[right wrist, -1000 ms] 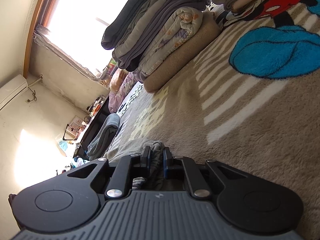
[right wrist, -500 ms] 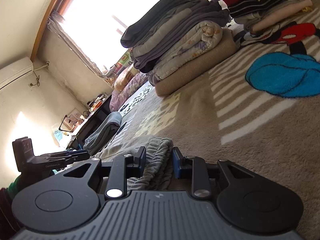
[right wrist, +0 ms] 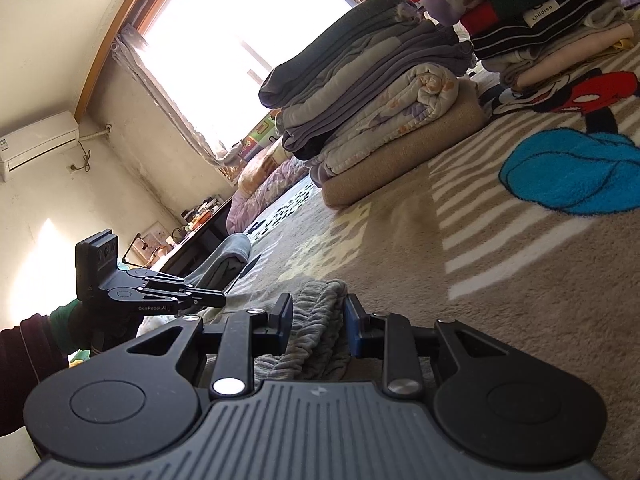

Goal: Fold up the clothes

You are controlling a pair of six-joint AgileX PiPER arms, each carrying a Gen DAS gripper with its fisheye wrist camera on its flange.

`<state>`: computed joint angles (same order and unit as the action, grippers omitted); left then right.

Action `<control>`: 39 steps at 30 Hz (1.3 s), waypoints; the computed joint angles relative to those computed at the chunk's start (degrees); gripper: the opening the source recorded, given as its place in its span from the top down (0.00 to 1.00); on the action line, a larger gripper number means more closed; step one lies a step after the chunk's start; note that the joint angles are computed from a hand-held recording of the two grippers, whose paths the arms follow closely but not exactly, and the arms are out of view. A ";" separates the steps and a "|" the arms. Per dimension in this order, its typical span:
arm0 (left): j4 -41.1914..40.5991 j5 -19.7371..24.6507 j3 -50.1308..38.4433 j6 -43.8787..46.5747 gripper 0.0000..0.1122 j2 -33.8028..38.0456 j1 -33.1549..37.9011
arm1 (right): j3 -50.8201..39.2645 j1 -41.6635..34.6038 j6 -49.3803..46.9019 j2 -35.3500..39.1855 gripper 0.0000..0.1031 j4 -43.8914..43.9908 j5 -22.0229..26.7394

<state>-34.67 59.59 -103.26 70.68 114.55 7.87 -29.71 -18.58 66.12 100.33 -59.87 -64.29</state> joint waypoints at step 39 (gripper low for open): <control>-46.49 0.74 55.12 5.10 0.71 -19.27 33.72 | -16.29 26.35 29.36 -19.47 0.61 -28.99 34.60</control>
<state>-81.16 60.33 -48.14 75.78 95.28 41.59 -46.00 7.77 95.49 80.87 -88.87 -29.69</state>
